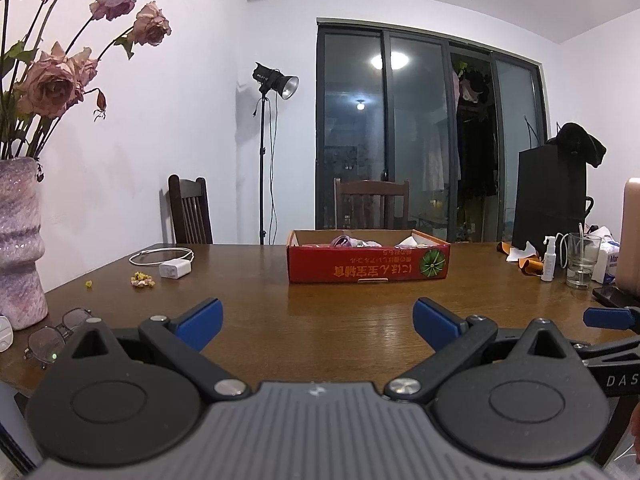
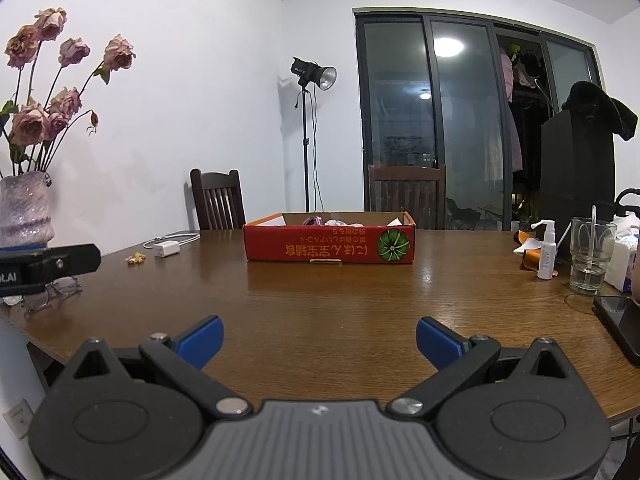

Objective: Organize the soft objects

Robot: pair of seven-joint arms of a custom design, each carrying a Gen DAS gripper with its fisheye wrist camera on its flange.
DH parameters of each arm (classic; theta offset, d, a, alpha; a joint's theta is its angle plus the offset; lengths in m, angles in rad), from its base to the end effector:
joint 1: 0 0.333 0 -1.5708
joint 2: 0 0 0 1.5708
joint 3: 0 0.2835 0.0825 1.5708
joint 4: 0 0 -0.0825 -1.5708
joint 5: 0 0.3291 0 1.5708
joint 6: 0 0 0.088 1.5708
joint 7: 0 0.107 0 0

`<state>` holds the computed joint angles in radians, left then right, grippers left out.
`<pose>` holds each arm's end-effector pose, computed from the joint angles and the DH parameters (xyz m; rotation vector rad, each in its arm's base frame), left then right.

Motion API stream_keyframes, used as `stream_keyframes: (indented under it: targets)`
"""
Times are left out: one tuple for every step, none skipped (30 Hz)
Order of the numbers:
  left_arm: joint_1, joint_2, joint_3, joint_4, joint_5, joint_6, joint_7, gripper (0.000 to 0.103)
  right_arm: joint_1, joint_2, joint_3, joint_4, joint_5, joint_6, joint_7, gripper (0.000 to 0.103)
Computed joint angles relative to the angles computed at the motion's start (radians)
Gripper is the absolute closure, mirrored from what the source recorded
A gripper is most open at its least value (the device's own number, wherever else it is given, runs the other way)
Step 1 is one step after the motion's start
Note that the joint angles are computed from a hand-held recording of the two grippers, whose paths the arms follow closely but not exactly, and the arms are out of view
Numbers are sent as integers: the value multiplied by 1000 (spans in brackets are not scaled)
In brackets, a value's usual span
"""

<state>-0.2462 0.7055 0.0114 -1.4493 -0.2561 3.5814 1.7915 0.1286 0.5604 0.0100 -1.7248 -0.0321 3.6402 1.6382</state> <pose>0.6710 -0.1307 0.4513 -1.2422 1.4288 -1.2094 0.6400 0.0919 0.4390 -1.4099 1.2680 -0.9644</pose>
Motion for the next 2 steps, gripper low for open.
stream_keyframes:
  targets:
    - [6, -2, -7, -3, 8, 1, -3, 0, 2, 0, -2, -1, 4, 3, -1, 0]
    - [15, -6, -18, -10, 21, -2, -6, 0, 4, 1, -4, -2, 7, 7, -3, 0]
